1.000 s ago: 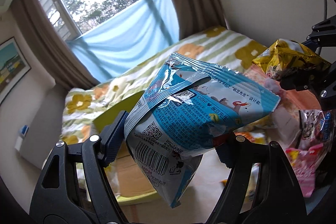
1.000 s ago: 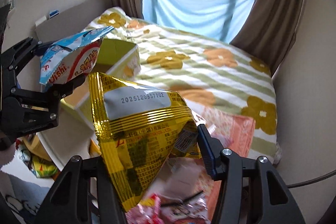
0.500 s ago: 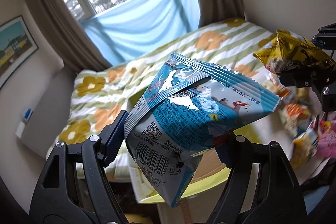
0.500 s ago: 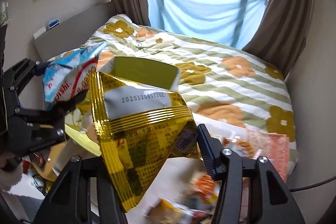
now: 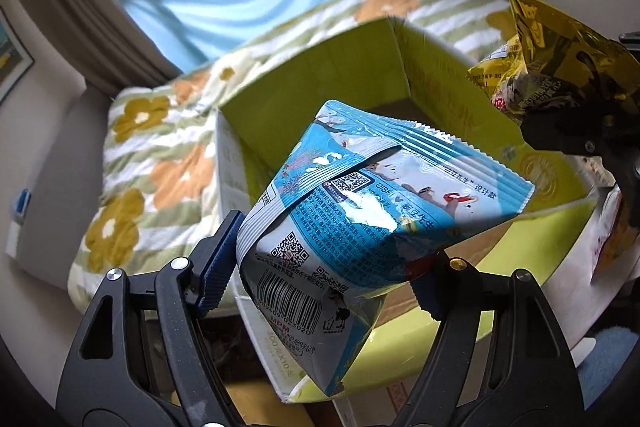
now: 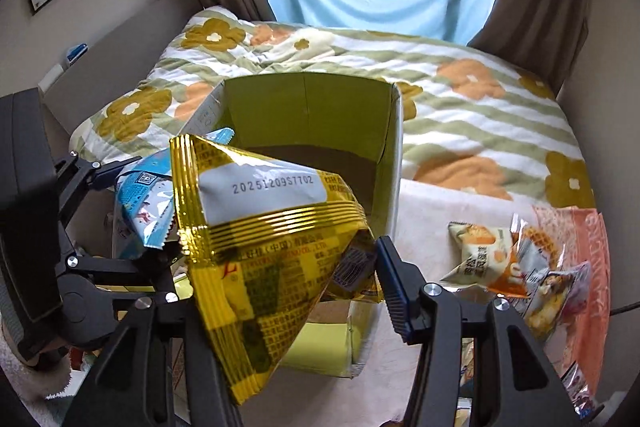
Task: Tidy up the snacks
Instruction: 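Lift both bags and carry them over the yellow-green box, then open the left tool to drop the blue-white bag while the right tool drops the gold bag into the box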
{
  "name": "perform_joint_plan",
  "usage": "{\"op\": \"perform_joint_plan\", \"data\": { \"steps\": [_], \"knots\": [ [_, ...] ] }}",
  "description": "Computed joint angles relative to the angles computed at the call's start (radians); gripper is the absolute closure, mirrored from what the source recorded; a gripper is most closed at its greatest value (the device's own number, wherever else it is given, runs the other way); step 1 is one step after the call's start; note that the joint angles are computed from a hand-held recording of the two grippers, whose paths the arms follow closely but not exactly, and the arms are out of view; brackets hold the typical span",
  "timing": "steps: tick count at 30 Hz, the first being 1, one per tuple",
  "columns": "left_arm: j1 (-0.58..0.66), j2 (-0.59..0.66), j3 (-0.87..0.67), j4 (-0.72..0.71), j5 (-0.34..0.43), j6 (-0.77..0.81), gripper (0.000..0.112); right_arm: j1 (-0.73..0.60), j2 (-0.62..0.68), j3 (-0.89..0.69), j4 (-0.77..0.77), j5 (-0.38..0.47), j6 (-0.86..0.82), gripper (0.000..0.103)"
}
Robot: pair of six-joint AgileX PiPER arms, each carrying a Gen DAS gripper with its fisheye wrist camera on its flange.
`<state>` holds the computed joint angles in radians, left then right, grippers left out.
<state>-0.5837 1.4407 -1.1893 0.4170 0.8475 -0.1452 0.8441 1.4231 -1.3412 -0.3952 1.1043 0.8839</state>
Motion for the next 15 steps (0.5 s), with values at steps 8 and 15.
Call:
{"op": "perform_joint_plan", "data": {
  "steps": [8, 15],
  "knots": [
    [0.007, 0.016, -0.01, -0.075, 0.012, 0.044, 0.01, -0.047, 0.018, 0.009, 0.055, -0.031, -0.042, 0.054],
    [0.004, -0.017, -0.032, -0.133, 0.055, 0.021, 0.01, -0.056, 0.027, -0.017, 0.087, -0.022, -0.09, 0.054]
  ]
}}
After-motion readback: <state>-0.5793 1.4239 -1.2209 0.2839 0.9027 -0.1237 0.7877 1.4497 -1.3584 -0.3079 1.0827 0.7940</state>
